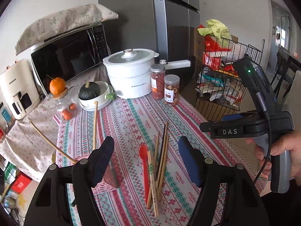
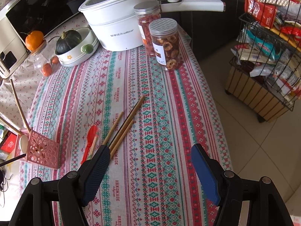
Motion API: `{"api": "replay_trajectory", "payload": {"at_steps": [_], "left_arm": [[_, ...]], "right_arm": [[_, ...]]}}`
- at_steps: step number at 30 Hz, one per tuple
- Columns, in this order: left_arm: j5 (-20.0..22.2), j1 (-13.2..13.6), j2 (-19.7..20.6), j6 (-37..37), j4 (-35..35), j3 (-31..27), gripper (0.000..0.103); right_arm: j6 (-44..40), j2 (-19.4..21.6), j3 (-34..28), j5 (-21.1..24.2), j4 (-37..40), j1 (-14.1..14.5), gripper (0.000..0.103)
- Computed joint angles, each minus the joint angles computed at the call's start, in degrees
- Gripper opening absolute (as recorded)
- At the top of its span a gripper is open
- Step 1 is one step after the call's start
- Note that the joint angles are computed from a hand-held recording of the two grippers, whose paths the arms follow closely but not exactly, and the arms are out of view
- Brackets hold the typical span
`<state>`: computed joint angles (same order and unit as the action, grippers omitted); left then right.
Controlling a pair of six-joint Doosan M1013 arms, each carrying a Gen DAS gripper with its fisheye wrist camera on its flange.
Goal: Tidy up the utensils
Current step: 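Grasp more wooden chopsticks from the pile with the left tool, then lift the held chopsticks upright with the left tool while the right tool grasps wooden and dark chopsticks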
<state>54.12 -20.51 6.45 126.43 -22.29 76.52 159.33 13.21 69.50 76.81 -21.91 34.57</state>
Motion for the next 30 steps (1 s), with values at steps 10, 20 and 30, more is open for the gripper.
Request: {"api": "replay_trajectory", "payload": {"at_steps": [10, 20, 30], "left_arm": [[18.1, -3.9, 14.1, -12.9, 5.4, -12.3, 0.016], [22.4, -6.4, 21.7, -15.1, 11.9, -17.1, 0.011], [20.9, -6.1, 22.0, -14.6, 13.7, -15.8, 0.006]], "right_arm": [[1.6, -1.1, 3.0, 0.7, 4.1, -2.2, 0.077], [-0.7, -0.7, 3.6, 0.4, 6.9, -3.3, 0.077], [-1.0, -0.3, 3.5, 1.3, 7.6, -3.5, 0.077]]}}
